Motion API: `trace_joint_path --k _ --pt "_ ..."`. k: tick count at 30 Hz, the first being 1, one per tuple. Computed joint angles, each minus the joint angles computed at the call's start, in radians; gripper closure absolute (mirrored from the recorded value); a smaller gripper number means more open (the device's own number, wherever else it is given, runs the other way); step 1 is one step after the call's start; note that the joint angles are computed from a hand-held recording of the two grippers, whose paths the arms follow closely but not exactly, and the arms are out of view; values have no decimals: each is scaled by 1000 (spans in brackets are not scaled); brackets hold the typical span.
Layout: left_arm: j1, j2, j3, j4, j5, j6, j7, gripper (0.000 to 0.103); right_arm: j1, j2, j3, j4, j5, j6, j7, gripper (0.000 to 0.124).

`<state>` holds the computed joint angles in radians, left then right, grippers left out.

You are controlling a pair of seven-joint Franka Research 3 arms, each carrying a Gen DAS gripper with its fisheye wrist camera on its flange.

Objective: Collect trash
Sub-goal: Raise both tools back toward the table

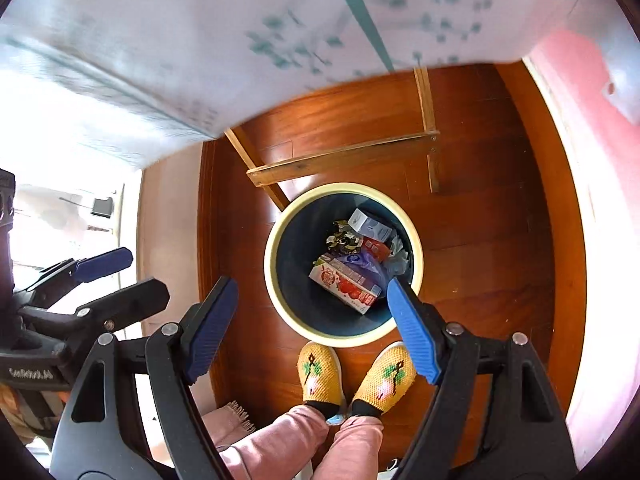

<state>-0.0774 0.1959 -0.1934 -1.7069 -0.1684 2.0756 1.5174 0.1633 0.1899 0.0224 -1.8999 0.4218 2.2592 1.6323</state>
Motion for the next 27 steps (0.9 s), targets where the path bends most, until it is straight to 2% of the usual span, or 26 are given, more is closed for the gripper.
trace_joint_path --k 6,14,22,27 --pt "4 -72 9 91 -1 -106 18 12 13 -76 -1 56 -55 -107 68 47" --pt "22 -83 32 331 -6 -208 56 12 24 -128 2 217 -105 -225 143 46" --pt "15 36 34 672 116 -248 36 12 44 -111 7 443 -210 -276 217 46" --pt "32 130 26 888 116 -293 84 12 67 -79 9 585 -318 -284 275 46"
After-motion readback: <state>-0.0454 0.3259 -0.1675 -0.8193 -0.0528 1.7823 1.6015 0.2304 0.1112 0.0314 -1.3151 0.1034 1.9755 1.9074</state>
